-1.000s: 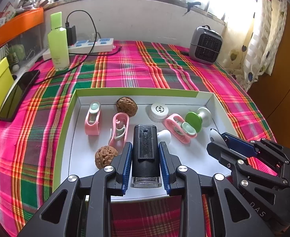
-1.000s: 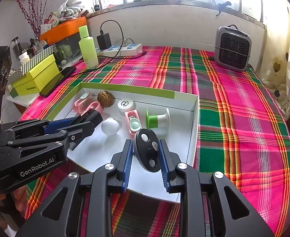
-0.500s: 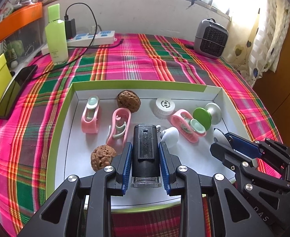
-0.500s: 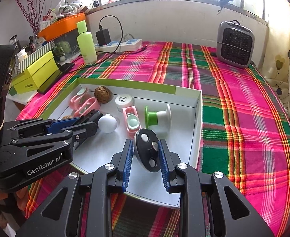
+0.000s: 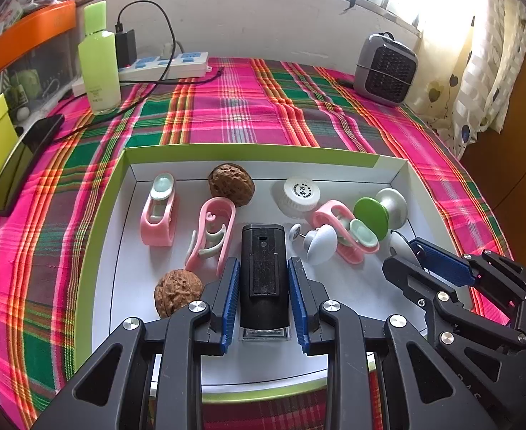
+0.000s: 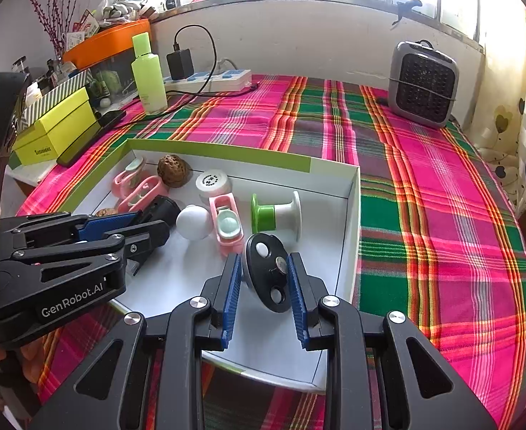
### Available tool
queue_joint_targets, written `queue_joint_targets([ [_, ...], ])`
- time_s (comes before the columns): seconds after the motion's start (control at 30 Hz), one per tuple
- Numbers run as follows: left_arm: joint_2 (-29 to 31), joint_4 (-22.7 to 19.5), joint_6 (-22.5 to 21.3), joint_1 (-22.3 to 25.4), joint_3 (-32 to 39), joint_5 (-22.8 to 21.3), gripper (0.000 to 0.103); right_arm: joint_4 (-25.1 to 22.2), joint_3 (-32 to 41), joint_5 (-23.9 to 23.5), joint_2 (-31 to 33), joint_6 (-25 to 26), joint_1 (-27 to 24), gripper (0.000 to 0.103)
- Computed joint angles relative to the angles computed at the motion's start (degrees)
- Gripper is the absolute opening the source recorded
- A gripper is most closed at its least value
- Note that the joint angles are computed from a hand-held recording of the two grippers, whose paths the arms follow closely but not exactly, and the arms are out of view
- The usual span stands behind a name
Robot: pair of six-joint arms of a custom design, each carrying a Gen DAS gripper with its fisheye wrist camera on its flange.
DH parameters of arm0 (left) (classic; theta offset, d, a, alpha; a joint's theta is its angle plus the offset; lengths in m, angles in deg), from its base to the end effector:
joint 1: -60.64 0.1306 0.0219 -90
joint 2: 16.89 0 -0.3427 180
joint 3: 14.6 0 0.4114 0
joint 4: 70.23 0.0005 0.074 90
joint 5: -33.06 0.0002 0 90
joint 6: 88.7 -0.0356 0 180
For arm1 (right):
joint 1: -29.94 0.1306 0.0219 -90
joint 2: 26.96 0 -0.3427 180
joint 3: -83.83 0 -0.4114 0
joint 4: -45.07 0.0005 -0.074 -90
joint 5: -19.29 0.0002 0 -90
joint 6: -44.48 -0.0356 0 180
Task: Organize objects
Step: 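Open left gripper to set down the black device while right gripper releases the disc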
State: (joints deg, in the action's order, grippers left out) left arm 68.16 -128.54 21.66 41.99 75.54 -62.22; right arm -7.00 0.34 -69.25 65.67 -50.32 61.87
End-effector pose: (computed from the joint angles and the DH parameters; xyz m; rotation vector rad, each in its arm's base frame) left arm 0.4438 -0.1469 0.4207 -0.0757 2.5009 -0.1690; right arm 0.4429 0.2743 0.4190 -0.5581 2.3635 0.2629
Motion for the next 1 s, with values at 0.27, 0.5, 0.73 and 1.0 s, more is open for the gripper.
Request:
queue_joint_targets([
  [0.27, 0.1, 0.1, 0.0, 0.1, 0.0, 0.2, 0.025, 0.9, -0.3, 1.0, 0.0, 0.6, 0.2, 0.028],
  [0.5, 0.1, 0.1, -0.3, 0.1, 0.0, -0.1, 0.026, 1.2, -0.4, 1.4, -0.1, 0.7, 0.3, 0.028],
  [0.73, 0.2, 0.0, -0.4, 0.0, 0.2, -0.4, 0.027, 1.2, -0.5, 1.8, 0.0, 0.4, 0.4, 0.028],
  [1.0, 0.2, 0.2, -0.8, -0.1, 0.0, -0.4, 0.037, 1.2, -0.6, 1.3, -0.1, 0.5, 0.6, 0.033],
])
